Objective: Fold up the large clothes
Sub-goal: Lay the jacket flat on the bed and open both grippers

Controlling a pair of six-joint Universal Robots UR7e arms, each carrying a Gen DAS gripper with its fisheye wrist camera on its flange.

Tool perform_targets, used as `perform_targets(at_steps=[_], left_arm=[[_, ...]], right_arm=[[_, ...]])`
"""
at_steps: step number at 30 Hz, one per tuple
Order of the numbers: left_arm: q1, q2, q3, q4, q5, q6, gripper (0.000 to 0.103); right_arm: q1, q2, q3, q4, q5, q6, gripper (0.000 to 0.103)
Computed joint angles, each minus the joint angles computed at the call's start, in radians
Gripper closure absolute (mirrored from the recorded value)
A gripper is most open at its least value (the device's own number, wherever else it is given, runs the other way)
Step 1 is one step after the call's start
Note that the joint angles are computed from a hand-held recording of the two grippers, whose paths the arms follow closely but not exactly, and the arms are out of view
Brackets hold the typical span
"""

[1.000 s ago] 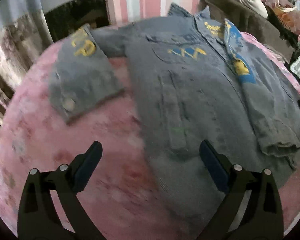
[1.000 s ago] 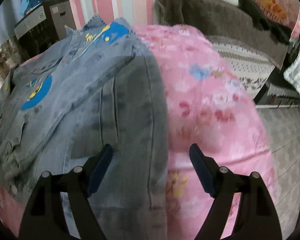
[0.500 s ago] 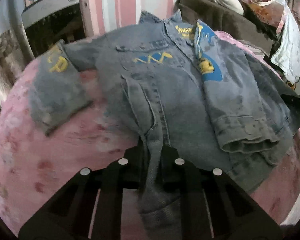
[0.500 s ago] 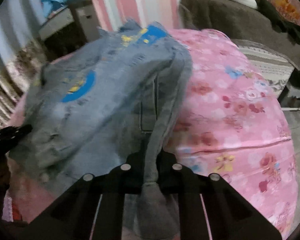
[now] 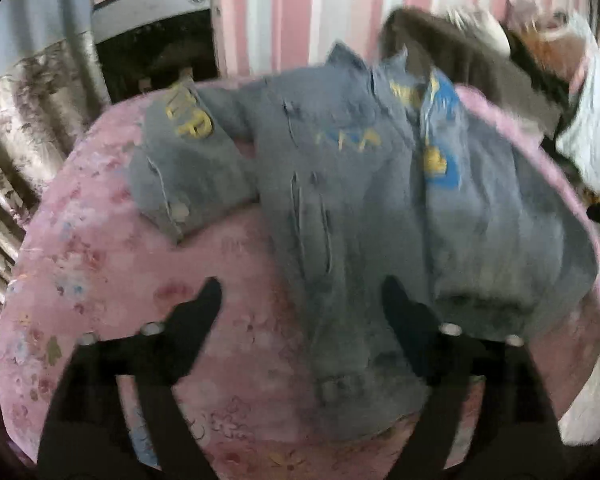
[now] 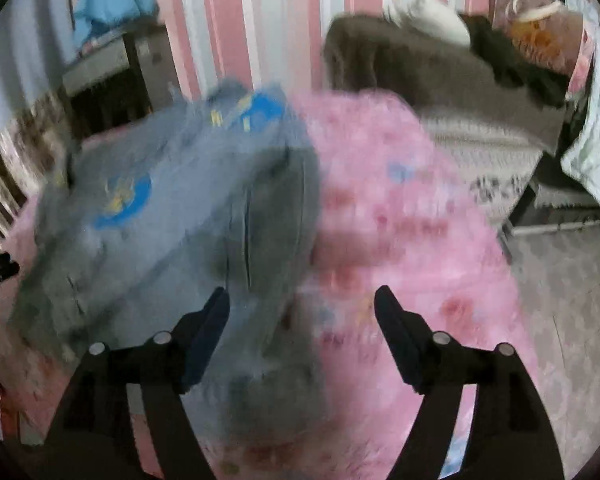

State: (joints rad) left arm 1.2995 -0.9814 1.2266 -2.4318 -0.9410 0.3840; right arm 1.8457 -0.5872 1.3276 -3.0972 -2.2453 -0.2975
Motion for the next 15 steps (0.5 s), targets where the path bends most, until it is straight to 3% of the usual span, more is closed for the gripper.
perform_targets(at_steps=[4,8,11,15], left_arm=[[-0.03,0.034,-0.029,-0.001,-0.034,0.001,0.009],[-0.052,0.076,-0.051,0.038,-0.08,-0.034,0.008],[-0.061,0.105,-0.051,0.017,-0.067,-0.019,0.008],[-0.046,0.125,-0.059,0.028,-0.07,-0.051,0.008]], right_arm=[[0.009,0.057,-0.149,0.017,0.007,-0.086,0.028],[0.006,0.15,-0.355,0.11,0.084,-0.101,0.028],[0.003,0.256,-0.56,0.248,0.126,-0.139,0.028],[-0.008,0.418,-0.848,0.452,0.124,-0.175,0.028]])
